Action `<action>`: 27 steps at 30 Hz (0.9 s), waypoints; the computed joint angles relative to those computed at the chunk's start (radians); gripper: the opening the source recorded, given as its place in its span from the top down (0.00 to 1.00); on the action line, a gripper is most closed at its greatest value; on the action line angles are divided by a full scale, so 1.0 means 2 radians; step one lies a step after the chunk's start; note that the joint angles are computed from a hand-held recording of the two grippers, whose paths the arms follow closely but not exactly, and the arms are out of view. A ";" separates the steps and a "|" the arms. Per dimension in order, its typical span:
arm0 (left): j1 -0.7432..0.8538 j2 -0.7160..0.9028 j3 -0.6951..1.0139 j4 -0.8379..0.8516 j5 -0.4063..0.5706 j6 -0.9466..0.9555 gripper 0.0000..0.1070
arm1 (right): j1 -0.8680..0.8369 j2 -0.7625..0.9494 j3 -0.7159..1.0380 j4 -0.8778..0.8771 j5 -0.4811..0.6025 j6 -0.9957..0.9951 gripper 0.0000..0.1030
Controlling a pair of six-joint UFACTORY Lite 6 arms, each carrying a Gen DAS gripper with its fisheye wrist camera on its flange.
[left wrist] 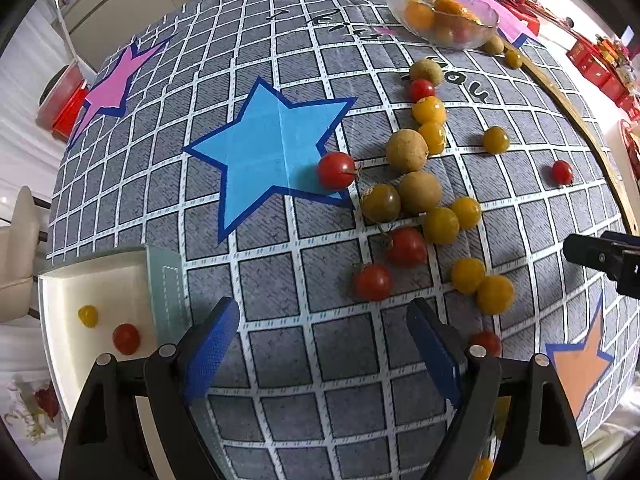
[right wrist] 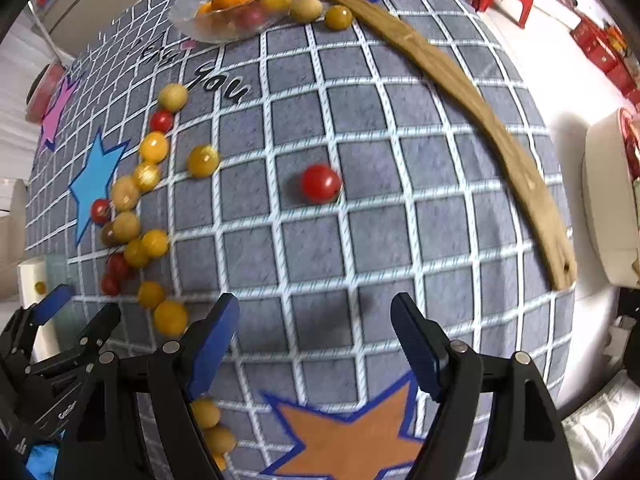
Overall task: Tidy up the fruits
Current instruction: 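Return both tools to the tomato line on the table, then grasp a red cherry tomato with the left tool while the right tool grasps another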
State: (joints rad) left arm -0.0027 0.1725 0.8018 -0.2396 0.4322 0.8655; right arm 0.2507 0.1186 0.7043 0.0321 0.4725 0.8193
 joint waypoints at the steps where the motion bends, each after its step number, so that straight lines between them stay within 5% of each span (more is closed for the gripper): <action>1: -0.004 0.003 0.000 0.002 -0.004 -0.008 0.19 | -0.005 0.008 0.004 -0.003 -0.005 -0.006 0.25; 7: -0.024 0.015 0.002 0.019 -0.021 -0.047 0.19 | -0.047 0.056 0.031 -0.020 -0.032 -0.039 0.33; 12: -0.039 0.014 -0.002 0.027 -0.029 -0.064 0.29 | -0.086 0.100 0.076 -0.029 -0.041 -0.073 0.35; 18: -0.042 0.005 -0.005 -0.004 -0.009 -0.045 0.53 | -0.090 0.148 0.150 -0.051 -0.016 -0.074 0.64; 21: -0.048 -0.002 -0.008 -0.030 0.006 -0.018 0.78 | -0.083 0.168 0.179 -0.053 -0.004 -0.063 0.79; 27: -0.030 -0.015 -0.002 -0.081 0.063 0.020 0.80 | -0.066 0.137 0.156 -0.020 -0.009 -0.072 0.79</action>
State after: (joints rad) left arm -0.0625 0.1415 0.7969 -0.4016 0.5591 0.9051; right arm 0.1178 0.3922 1.0162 -0.0075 0.4552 0.6752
